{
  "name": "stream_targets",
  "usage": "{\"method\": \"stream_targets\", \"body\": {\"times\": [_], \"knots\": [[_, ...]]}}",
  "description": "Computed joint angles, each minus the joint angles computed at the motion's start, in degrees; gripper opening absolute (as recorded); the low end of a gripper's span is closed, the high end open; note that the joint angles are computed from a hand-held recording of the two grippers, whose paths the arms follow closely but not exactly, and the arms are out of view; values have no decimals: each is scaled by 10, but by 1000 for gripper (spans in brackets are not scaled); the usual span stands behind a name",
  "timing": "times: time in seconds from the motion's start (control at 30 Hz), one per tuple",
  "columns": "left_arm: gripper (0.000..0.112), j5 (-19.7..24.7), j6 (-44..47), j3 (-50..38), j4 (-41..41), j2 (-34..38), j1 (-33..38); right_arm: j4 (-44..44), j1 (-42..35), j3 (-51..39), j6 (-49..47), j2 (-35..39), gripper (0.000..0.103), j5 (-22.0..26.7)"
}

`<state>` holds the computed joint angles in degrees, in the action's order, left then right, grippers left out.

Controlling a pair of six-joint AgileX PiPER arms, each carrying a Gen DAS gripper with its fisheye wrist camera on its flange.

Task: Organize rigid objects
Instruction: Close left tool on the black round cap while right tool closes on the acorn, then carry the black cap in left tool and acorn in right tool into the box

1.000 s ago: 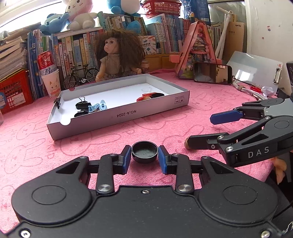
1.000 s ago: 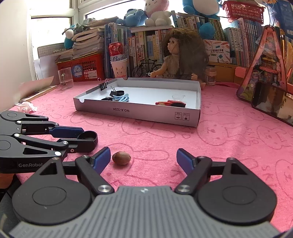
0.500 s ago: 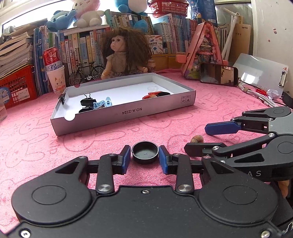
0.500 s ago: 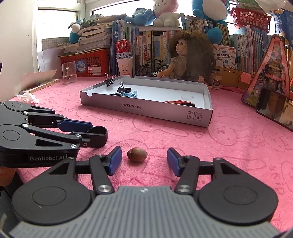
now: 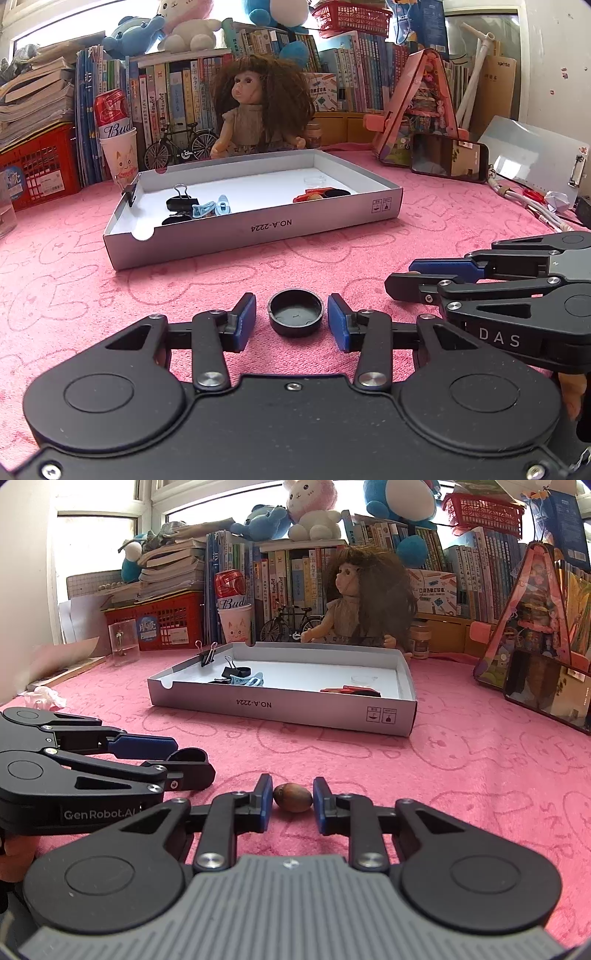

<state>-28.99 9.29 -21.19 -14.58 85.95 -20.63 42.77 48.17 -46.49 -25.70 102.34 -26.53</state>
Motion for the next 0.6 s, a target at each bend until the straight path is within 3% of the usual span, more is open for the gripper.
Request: {"method": "stream_targets", "body": {"times": [0.1, 0.43, 0.6], "knots": [[31, 0, -20, -1, 11, 1, 5, 4, -1, -2, 0, 2, 28, -2], [30, 13, -33, -11, 11, -9, 12, 27, -5, -13, -12, 5, 28, -2], [30, 24, 4, -27, -30, -12, 8, 73, -8, -32, -56, 9, 28, 3]]}}
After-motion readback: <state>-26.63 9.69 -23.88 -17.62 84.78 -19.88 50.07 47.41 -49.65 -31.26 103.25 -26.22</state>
